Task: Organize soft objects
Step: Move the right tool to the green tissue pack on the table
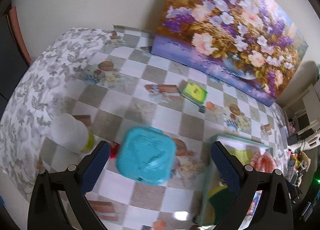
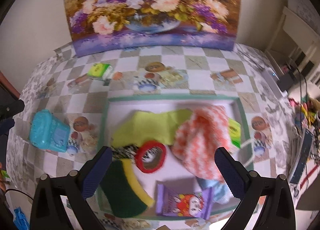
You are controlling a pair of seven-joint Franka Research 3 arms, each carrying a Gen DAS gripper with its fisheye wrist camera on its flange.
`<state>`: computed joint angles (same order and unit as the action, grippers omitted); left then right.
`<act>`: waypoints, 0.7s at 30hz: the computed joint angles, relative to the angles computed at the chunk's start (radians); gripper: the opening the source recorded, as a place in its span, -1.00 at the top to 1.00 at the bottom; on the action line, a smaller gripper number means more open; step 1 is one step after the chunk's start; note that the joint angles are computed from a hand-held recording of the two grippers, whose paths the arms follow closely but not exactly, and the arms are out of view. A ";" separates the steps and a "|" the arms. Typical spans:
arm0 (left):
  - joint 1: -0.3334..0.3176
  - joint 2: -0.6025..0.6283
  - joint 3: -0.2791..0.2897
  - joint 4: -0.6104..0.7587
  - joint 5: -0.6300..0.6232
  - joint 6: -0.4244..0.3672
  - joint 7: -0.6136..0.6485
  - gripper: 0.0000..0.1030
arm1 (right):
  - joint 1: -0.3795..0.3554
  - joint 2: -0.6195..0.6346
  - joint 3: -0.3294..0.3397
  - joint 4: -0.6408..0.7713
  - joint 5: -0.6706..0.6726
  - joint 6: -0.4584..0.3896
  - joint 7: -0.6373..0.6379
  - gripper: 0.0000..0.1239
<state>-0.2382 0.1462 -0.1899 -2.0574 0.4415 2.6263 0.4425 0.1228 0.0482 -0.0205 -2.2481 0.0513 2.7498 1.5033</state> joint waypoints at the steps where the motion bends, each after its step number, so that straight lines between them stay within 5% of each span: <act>1: 0.004 0.001 0.002 0.006 -0.002 -0.014 0.012 -0.95 | 0.003 0.006 0.006 0.007 0.013 0.011 -0.010 -0.66; 6: 0.062 0.046 -0.008 0.047 -0.139 -0.004 0.211 -0.95 | 0.027 0.070 0.026 0.093 0.075 0.016 -0.063 -0.66; 10: 0.097 0.114 -0.007 0.129 -0.234 -0.074 0.352 -0.95 | 0.049 0.160 0.040 0.207 0.105 -0.010 -0.090 -0.66; 21: 0.156 0.270 0.020 0.313 -0.330 -0.214 0.565 -0.95 | 0.088 0.547 0.076 0.707 0.231 -0.248 -0.119 -0.66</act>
